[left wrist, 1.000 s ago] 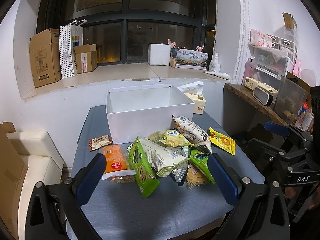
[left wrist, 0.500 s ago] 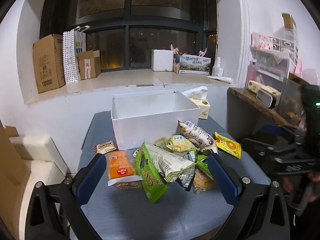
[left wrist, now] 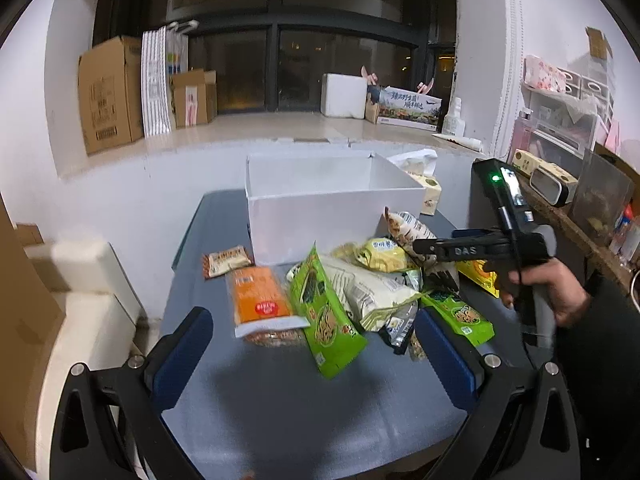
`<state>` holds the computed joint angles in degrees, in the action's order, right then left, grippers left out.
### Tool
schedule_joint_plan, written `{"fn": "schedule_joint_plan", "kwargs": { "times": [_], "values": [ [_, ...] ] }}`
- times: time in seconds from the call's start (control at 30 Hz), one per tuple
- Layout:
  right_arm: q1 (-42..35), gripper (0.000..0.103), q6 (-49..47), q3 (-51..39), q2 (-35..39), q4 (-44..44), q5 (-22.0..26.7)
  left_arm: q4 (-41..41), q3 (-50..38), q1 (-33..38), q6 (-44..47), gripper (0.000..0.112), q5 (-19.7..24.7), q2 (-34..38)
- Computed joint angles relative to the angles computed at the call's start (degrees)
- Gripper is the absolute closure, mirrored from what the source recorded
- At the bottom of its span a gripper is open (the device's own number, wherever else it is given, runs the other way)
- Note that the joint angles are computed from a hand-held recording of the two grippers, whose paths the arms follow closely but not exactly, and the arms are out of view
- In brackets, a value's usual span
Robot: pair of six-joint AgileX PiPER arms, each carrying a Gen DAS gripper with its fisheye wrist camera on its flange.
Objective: Organize snacks
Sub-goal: 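Grasp the tall white printed snack bag with the right gripper and lift, then grasp the green snack bag with the left gripper while the right gripper holds the white bag up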
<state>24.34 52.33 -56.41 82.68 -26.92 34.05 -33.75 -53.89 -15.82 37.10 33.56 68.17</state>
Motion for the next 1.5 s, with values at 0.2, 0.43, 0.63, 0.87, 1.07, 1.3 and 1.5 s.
{"fn": "schedule_joint_plan", "kwargs": {
  "times": [0.2,0.43,0.63,0.87,1.07,1.3,1.5],
  "values": [
    [-0.02,0.038,-6.21,-0.78,1.79,3.27,-0.06,-4.76,-0.01,1.72,3.26,0.009,1.75,1.76],
    [6.45,0.063,1.67,0.68,-2.42,-6.48,4.55,-7.77,-1.27,3.04,4.17,0.009,3.67,4.52],
    [12.90,0.063,10.71,1.58,-8.10,-13.84,9.19,-6.73,-2.93,1.15,2.89,0.009,3.53,6.86],
    [24.13,0.063,23.93,2.48,-15.47,-21.18,17.74,-0.86,-7.95,-4.39,-3.54,0.009,1.05,14.08],
    [37.55,0.063,36.75,4.99,-19.96,-27.02,27.46,18.65,-16.35,-8.29,-22.84,0.010,-0.49,23.86],
    [43.04,0.063,40.96,6.16,-20.77,-27.86,31.52,30.05,-23.07,-11.29,-32.01,0.023,0.69,32.81],
    [43.56,0.063,41.87,6.63,-20.20,-27.50,31.48,21.80,-25.09,-10.00,-24.61,0.081,3.27,34.87]
  ]
}}
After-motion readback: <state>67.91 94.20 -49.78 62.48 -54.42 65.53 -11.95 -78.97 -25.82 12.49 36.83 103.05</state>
